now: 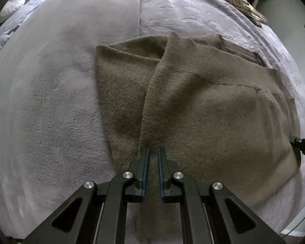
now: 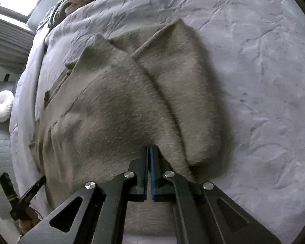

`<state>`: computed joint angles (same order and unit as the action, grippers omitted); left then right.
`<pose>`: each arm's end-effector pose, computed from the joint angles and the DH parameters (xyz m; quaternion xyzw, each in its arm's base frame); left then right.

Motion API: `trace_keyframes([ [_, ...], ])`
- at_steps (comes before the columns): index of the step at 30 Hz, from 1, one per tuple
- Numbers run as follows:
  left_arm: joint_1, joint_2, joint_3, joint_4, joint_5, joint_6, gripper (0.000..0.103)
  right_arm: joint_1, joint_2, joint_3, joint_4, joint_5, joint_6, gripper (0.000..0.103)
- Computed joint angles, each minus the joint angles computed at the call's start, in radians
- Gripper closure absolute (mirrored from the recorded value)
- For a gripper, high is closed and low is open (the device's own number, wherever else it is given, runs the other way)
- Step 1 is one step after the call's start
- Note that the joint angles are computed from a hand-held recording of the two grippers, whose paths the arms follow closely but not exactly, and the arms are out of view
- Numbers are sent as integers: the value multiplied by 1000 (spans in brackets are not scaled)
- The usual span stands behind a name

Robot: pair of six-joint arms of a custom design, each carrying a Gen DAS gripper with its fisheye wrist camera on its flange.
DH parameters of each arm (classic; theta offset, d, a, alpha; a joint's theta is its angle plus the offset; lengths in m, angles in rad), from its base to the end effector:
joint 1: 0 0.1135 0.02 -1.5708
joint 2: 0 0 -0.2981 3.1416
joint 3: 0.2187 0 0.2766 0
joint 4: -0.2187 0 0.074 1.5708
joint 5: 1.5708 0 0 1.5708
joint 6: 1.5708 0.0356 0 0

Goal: Fold small clothes

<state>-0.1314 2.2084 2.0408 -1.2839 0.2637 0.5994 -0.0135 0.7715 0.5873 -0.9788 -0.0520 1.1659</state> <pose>0.4812 -0.0730 0.2596 0.3609 0.9214 -0.1140 0.0879 0.1262 0.0001 0.2303 0.5400 0.8165 0.1316 0.1559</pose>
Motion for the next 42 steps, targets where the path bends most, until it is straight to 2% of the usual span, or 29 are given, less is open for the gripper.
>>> trace_keyframes([
  [4,-5,-13,-4,-9,-17,-11,93,77,37,41,-34,52,67,103],
  [8,-37,-26,-25,10,-36,-43,93,112,39,52,-32,49,141,98],
  [17,-31,-20,1,-15,-36,-75,93,290,102,139,-57,119,266,98],
  [29,10,-37,-12,-23,-15,-87,92,471,299,207,135,97,350,98],
  [30,13,-35,-11,-25,-17,-82,86,478,311,209,146,93,352,98],
  [31,15,-35,-11,-26,-19,-81,68,487,327,213,162,87,354,97],
  [32,15,-39,-16,-20,-30,-87,11,496,345,219,174,83,356,96],
  [33,16,-57,-38,9,-44,-98,2,501,356,223,182,80,356,93],
  [34,20,-86,-76,54,-41,-100,1,510,369,229,189,77,359,83],
  [35,21,-92,-81,59,-41,-88,1,519,382,234,194,77,361,66],
  [37,26,-90,-76,51,-36,-85,1,538,405,250,197,85,366,52],
  [42,29,-90,-77,71,-72,-108,1,565,448,279,219,80,362,49],
])
